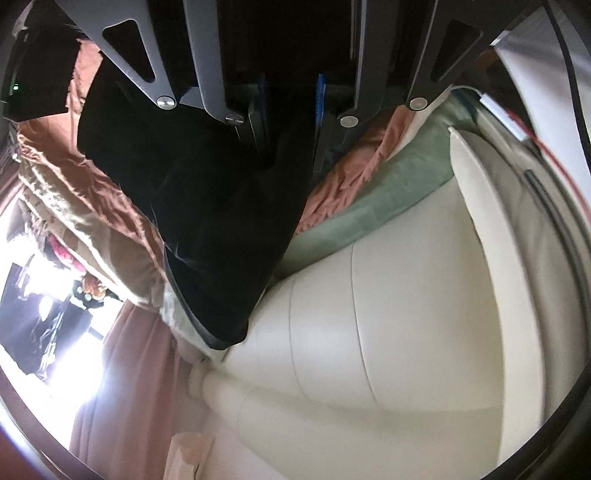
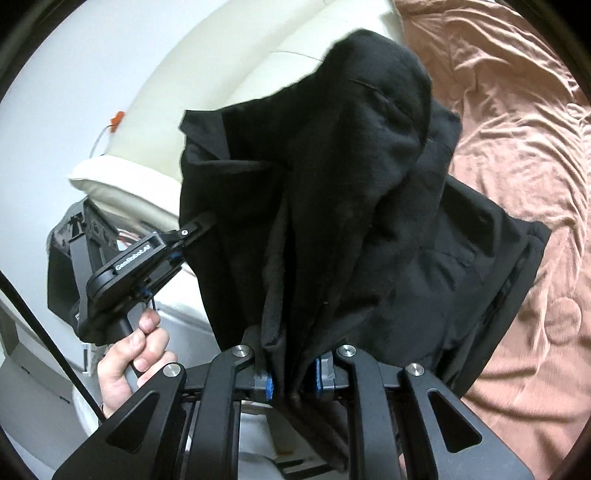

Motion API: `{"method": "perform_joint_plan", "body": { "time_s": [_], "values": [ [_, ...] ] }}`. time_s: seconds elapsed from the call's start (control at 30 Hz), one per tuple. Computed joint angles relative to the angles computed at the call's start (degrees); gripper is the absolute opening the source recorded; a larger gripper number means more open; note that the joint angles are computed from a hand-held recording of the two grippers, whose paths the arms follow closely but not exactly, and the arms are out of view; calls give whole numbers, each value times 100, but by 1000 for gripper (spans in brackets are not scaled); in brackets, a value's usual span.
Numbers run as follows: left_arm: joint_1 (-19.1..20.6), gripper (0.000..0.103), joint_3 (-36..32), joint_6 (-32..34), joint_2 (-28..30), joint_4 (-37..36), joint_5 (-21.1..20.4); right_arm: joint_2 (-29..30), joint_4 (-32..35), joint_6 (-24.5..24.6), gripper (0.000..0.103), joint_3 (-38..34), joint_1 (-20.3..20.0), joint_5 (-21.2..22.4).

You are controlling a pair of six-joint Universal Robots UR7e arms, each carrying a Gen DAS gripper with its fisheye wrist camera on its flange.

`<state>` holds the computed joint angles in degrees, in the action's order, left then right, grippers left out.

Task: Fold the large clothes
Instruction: 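Carry the black bundle with both grippers toward the headboard corner of the bed, then lower the bundle onto the bed beside the headboard and open both grippers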

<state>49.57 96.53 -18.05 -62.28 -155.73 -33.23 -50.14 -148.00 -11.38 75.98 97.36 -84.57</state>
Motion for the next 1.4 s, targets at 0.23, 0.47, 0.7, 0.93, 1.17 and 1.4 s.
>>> {"method": "perform_joint_plan", "body": {
  "time_s": [0.23,0.47,0.7,0.93,1.17,1.4],
  "values": [
    [512,21,-527,73,537,98,-208,554,305,-158,12,-766,-172,-124],
    [645,28,-189,-236,570,-152,-260,1159,714,173,12,-1608,-520,-295],
    [436,28,1154,-993,39,-1017,-401,1289,944,359,22,-1870,-598,-461],
    [282,28,1886,-1327,-233,-1124,-108,941,-6,306,52,-1308,-387,-1861],
    [17,32,2135,-1445,-283,-1071,298,676,-756,-331,52,-958,58,-2098],
    [-97,32,2271,-1903,-247,-860,473,970,-379,-1448,52,-1043,443,-2186]
  ]
}}
